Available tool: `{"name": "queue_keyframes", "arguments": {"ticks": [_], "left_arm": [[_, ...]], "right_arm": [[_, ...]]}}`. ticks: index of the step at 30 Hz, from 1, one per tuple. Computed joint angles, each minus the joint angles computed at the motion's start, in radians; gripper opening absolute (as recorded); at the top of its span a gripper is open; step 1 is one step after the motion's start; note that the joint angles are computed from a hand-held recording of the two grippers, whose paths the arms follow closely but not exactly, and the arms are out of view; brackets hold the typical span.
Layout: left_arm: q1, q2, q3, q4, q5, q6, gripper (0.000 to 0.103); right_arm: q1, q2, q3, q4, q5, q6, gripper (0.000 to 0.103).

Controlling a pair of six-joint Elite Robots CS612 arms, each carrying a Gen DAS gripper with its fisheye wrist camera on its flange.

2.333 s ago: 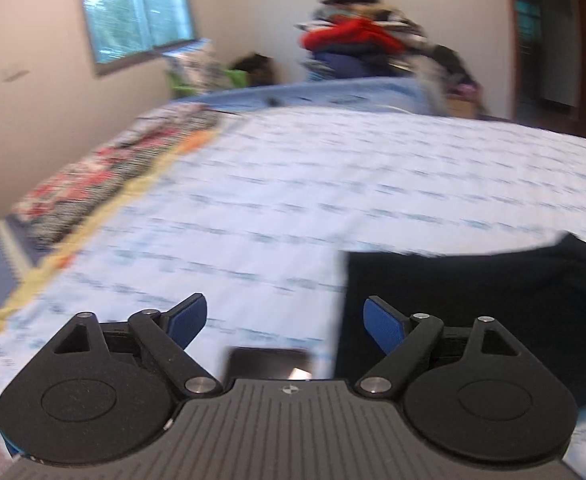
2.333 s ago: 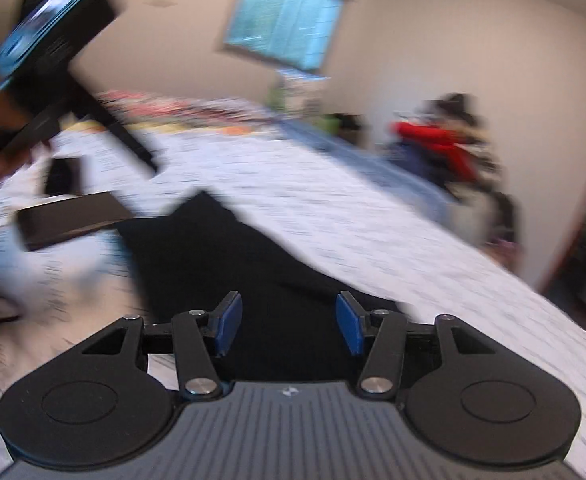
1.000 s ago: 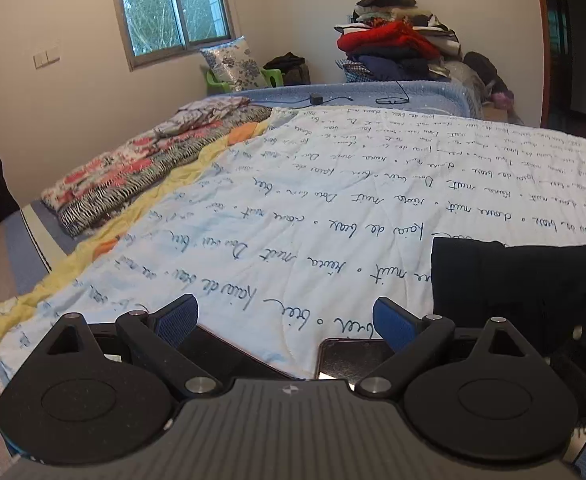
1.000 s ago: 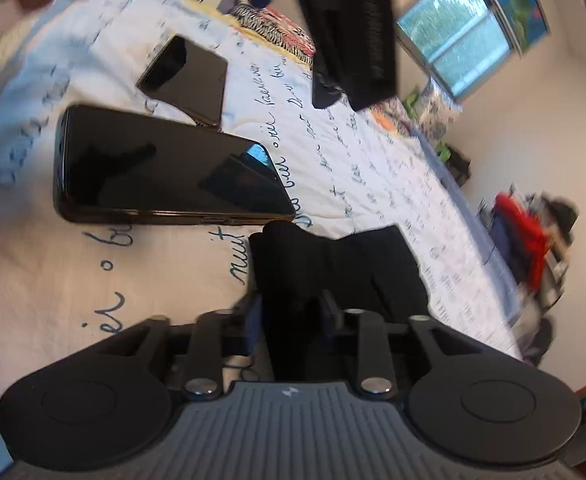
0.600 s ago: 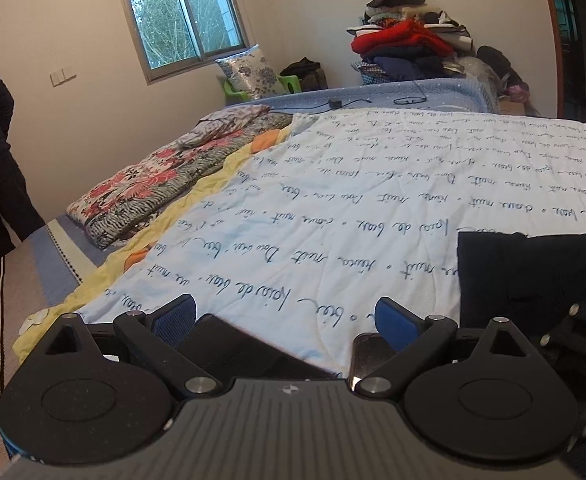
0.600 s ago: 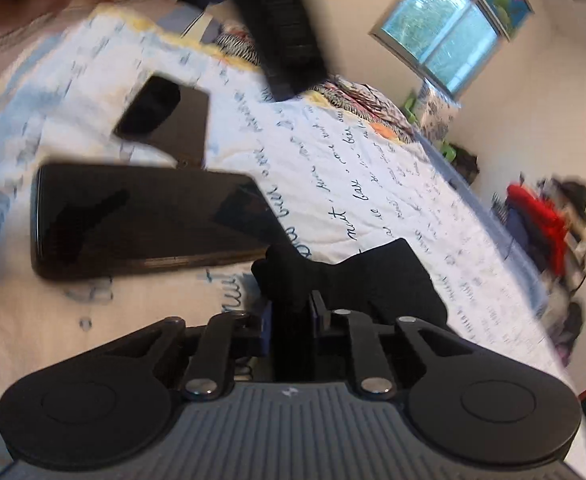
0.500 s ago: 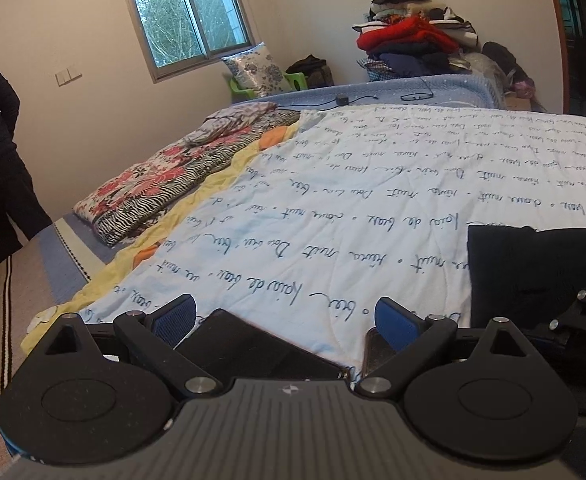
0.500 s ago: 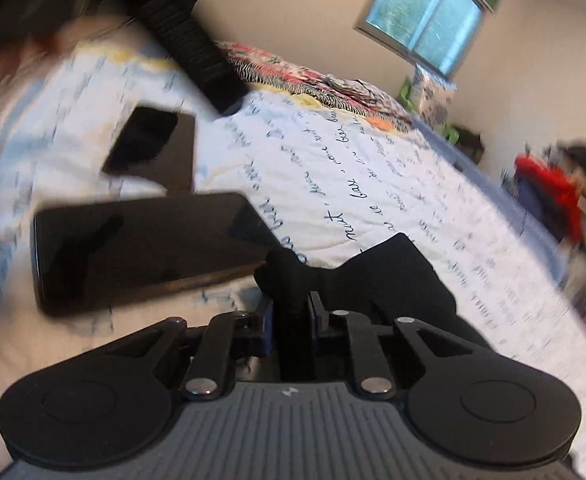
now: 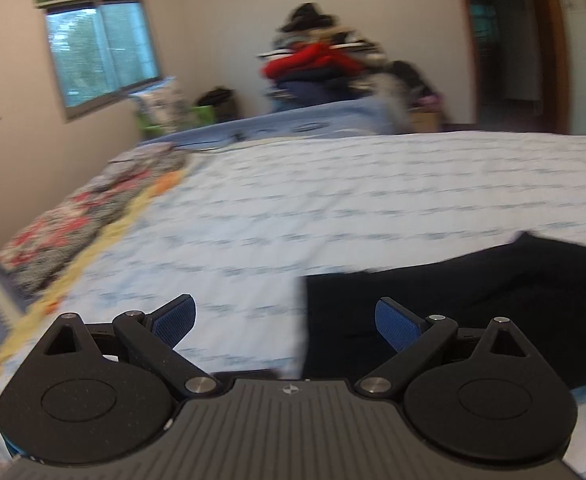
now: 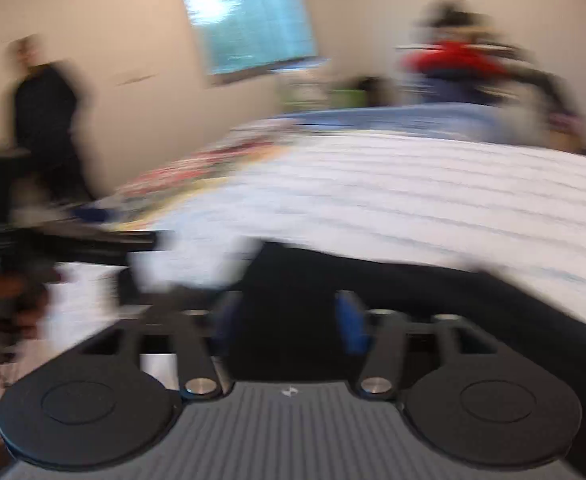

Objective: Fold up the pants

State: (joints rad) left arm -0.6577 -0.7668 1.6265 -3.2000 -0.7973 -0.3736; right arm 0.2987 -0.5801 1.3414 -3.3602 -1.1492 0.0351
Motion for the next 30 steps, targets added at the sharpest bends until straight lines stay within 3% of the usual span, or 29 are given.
{"name": "queue_keyframes", "arguments": {"ticks": [3, 6, 8, 10, 12, 17, 20, 21, 25, 30], "left_arm": [[-0.017, 0.038, -0.068, -0.028, -0.110, 0.061, 0.098], [-0.040, 0.081, -0.147, -0.016, -0.177, 0.125, 0.098], [-0.054, 0.112, -0.201, 0.002, -0.213, 0.157, 0.098], [-0.066, 0.141, -0.250, 0.022, -0.247, 0.180, 0.098], [-0.077, 0.167, -0.296, 0.045, -0.265, 0.207, 0.098], [-0.109, 0.214, -0.372, 0.092, -0.230, 0.299, 0.098], [-0.118, 0.234, -0.403, 0.100, -0.212, 0.343, 0.098], [-0.120, 0.238, -0.410, 0.103, -0.210, 0.351, 0.098], [-0.118, 0.257, -0.444, 0.119, -0.226, 0.359, 0.098], [-0.118, 0.275, -0.479, 0.138, -0.228, 0.370, 0.098]], "right_arm": [[-0.061, -0.059, 0.124, -0.039, -0.213, 0.049, 0.067], [-0.132, -0.095, 0.209, -0.053, -0.300, 0.123, 0.067], [-0.160, -0.107, 0.235, -0.037, -0.332, 0.094, 0.069], [-0.175, -0.101, 0.231, -0.041, -0.303, -0.016, 0.069], [-0.183, -0.089, 0.200, -0.010, -0.227, -0.118, 0.068], [-0.192, -0.047, 0.072, 0.198, -0.025, -0.431, 0.066], [-0.186, -0.034, -0.007, 0.409, 0.007, -0.605, 0.042], [-0.186, -0.031, -0.026, 0.463, 0.011, -0.641, 0.035], [-0.192, -0.015, -0.083, 0.608, 0.046, -0.710, 0.035], [-0.210, 0.003, -0.134, 0.719, 0.110, -0.702, 0.035]]}}
